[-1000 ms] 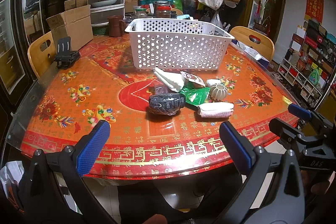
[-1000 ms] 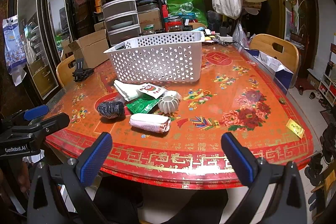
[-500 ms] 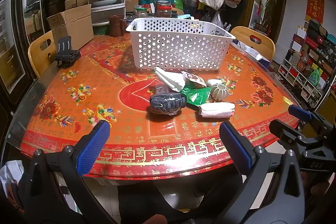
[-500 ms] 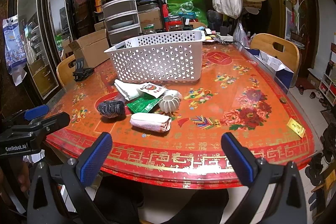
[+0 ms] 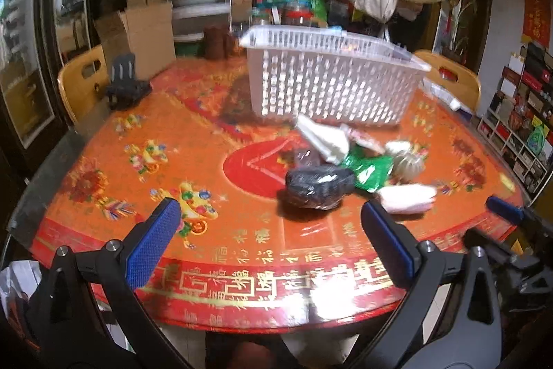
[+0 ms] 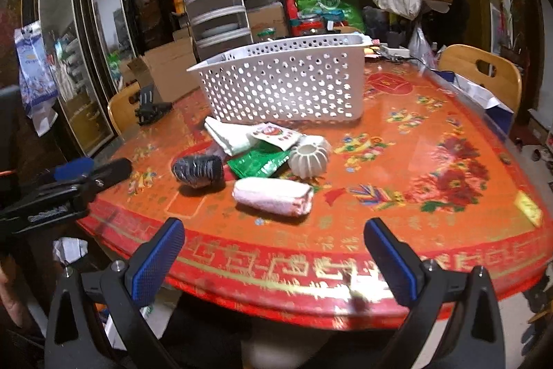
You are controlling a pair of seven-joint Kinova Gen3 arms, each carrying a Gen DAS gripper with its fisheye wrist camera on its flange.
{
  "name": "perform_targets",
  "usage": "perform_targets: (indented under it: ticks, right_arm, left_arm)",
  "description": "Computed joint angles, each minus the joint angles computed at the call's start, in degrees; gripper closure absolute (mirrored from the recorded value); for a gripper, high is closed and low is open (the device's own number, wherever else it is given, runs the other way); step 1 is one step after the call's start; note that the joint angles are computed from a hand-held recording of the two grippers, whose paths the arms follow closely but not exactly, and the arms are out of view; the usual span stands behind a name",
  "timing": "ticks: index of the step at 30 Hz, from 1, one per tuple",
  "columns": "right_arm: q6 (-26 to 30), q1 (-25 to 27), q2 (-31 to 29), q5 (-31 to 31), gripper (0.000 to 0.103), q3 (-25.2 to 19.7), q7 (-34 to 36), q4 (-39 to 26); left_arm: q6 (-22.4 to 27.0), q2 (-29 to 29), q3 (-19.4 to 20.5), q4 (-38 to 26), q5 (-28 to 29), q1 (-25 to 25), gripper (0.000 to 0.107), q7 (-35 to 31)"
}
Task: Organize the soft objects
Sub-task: 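Grasp the black sock bundle with the left tool while the right tool grasps the rolled pink towel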
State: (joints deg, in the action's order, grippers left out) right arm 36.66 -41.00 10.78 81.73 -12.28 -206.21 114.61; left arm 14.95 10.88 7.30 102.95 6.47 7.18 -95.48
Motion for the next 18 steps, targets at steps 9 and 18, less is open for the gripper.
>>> perform_targets:
  ticks: [9, 18]
  right_arm:
    - [-2.49, 4.50, 2.96, -9.92, 0.000, -0.70, 11.47, -4.78]
    - [-10.53, 2.21, 5.61, -19.47, 0.000, 7.29, 20.99, -7.01]
  left_arm:
    - [6.28, 7.44, 7.08, -7.40, 9.01, -7.08, 0.005, -10.83]
    - [7.50, 12.05, 5.68, -11.94, 10.19, -4.18, 0.006, -13.33]
